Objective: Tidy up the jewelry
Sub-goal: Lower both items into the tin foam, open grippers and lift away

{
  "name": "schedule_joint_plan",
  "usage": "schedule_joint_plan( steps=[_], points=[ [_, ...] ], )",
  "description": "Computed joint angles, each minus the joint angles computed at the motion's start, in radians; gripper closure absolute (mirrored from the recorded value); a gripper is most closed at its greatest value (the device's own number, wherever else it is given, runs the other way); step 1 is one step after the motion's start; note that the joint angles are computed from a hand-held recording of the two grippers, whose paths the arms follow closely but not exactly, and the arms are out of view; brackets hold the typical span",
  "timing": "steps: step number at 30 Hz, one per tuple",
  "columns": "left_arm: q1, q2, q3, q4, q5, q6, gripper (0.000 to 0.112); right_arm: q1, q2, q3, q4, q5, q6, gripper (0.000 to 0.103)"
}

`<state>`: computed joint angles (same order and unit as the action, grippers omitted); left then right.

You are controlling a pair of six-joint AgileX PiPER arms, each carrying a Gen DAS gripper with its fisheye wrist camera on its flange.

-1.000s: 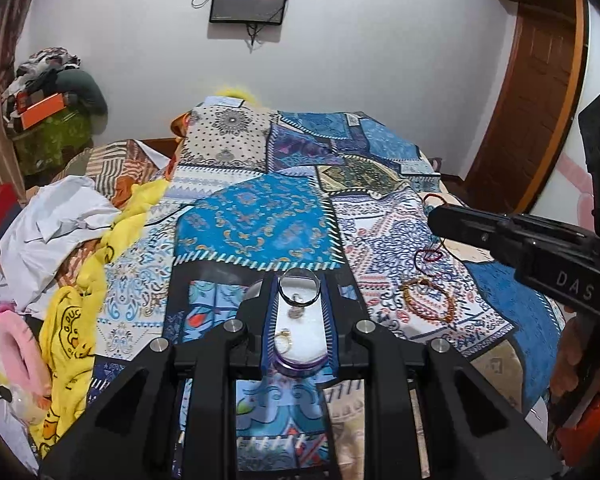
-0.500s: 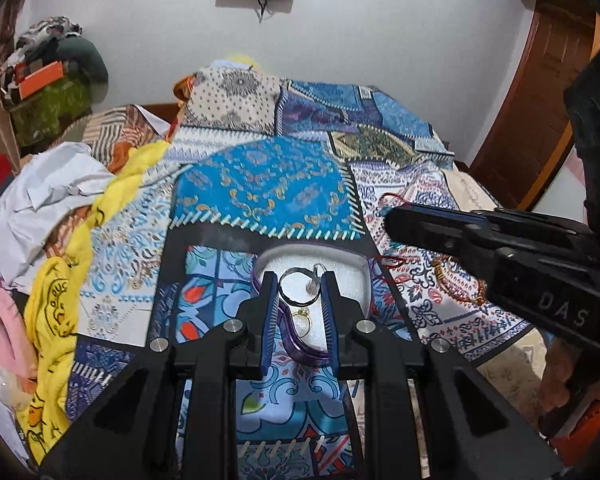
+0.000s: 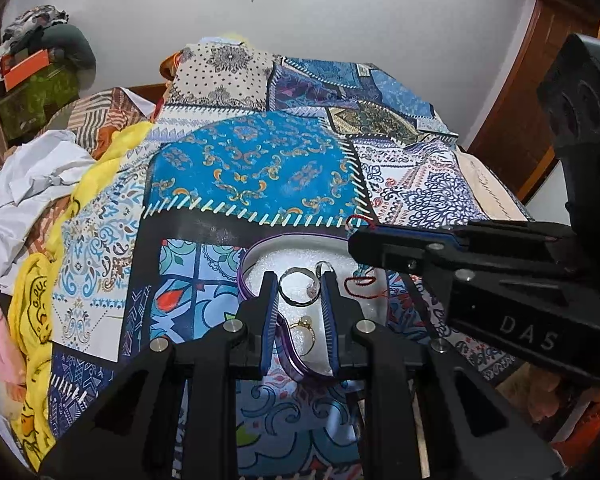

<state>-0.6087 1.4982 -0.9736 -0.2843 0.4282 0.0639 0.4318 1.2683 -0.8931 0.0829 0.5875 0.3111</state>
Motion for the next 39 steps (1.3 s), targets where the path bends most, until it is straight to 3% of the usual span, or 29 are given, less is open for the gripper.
schedule_joint_plan(
  steps=[4, 12, 16, 25, 33, 36, 38, 39],
  points=[
    [0.019, 0.013, -0.002, -0.061, 0.000, 0.041, 0.092, -0.003, 0.015, 0.001, 0.012, 0.003, -0.009, 0.096],
    [-0.013, -0.010, 0.001, 0.056, 0.000, -0.063, 0.092, -0.023, 0.002, -0.004, 0.078, 0.027, -0.060, 0.095],
    [-0.023, -0.044, 0.005, 0.102, 0.013, -0.107, 0.092, -0.019, -0.017, -0.010, 0.072, 0.040, -0.047, 0.088],
    [-0.075, -0.116, -0.012, 0.285, 0.058, -0.287, 0.092, 0.046, -0.113, -0.017, -0.132, 0.090, 0.142, 0.088],
    [-0.138, -0.160, -0.034, 0.392, 0.108, -0.404, 0.090, 0.050, -0.231, 0.008, -0.215, 0.157, 0.215, 0.087],
    [-0.178, -0.162, -0.052, 0.451, 0.130, -0.466, 0.090, 0.052, -0.275, 0.020, -0.240, 0.181, 0.236, 0.075],
    [-0.206, -0.157, -0.070, 0.482, 0.145, -0.499, 0.090, 0.079, -0.313, 0.036, -0.307, 0.197, 0.304, 0.061],
    [-0.216, -0.154, -0.078, 0.488, 0.149, -0.506, 0.089, 0.107, -0.337, 0.045, -0.368, 0.211, 0.360, 0.061]
  ],
)
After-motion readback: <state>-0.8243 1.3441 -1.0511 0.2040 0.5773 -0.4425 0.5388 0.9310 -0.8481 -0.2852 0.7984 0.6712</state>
